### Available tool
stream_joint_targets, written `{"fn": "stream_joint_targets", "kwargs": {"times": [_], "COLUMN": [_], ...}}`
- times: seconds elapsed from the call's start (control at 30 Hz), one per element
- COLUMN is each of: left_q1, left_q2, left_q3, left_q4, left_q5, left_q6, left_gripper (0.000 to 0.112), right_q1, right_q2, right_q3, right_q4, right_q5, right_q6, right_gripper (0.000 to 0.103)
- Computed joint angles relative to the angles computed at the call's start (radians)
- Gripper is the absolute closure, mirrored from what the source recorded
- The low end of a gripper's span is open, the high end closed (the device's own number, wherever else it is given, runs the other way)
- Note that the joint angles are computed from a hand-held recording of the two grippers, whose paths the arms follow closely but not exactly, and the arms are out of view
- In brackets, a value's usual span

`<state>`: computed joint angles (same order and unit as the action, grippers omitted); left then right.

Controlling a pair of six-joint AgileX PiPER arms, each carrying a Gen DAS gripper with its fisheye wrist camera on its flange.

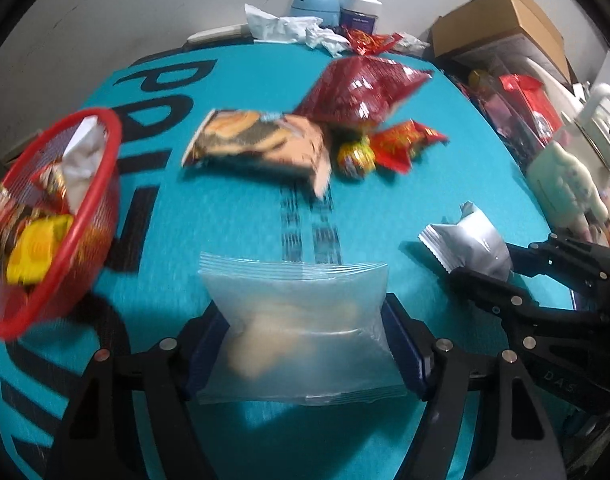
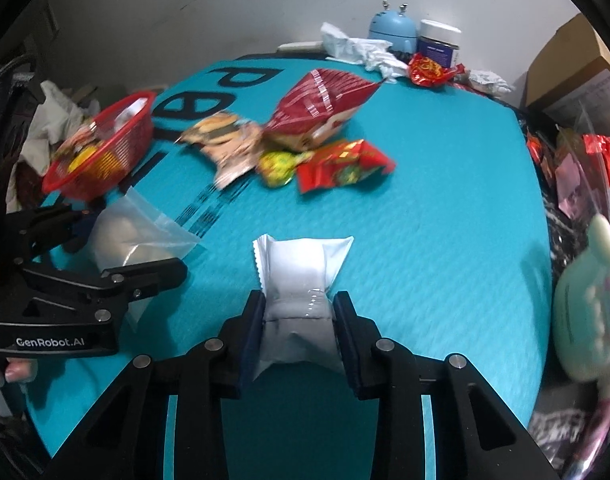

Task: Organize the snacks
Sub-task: 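Lift both held packets and carry them over the red basket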

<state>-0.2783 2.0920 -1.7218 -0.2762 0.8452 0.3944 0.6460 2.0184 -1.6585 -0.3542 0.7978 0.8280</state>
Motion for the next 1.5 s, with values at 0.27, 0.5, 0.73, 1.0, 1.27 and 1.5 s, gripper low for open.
{"fn": "stream_joint_targets", "kwargs": {"times": [0.27,0.5,0.73,1.0,1.27,1.5], "left_q1": [0.017,0.012,-0.005,0.005,-0.003,-0.018], "left_q2": [-0.151,-0.260,-0.327,-0.317,-0.281,-0.263], "left_q3": [0.237,0.380,0.466,0.481,0.441,0.429], "left_q4": [-0.042,-0.075,-0.069,-0.048,-0.020,-0.002], "left_q5": [-0.073,-0.111,-0.126,-0.129,-0.142,-0.178], "left_q6": [0.050,0.112,0.125,0.098,0.100,0.105], "left_gripper": [0.039,0.039,0.039,0.039,0.039,0.039], "right_q1": [0.101,0.186,0.252,0.255,0.222,0.219], "right_q2": [-0.084,-0.146,-0.189,-0.181,-0.158,-0.146], "right_q3": [0.119,0.207,0.272,0.267,0.238,0.232], "right_q4": [-0.061,-0.121,-0.123,-0.138,-0.092,-0.123], "right_q5": [0.003,0.012,0.016,0.031,0.014,0.021], "right_q6": [0.121,0.233,0.292,0.296,0.228,0.237], "right_gripper": [0.069,0.068,0.067,0.061,0.050,0.053]}}
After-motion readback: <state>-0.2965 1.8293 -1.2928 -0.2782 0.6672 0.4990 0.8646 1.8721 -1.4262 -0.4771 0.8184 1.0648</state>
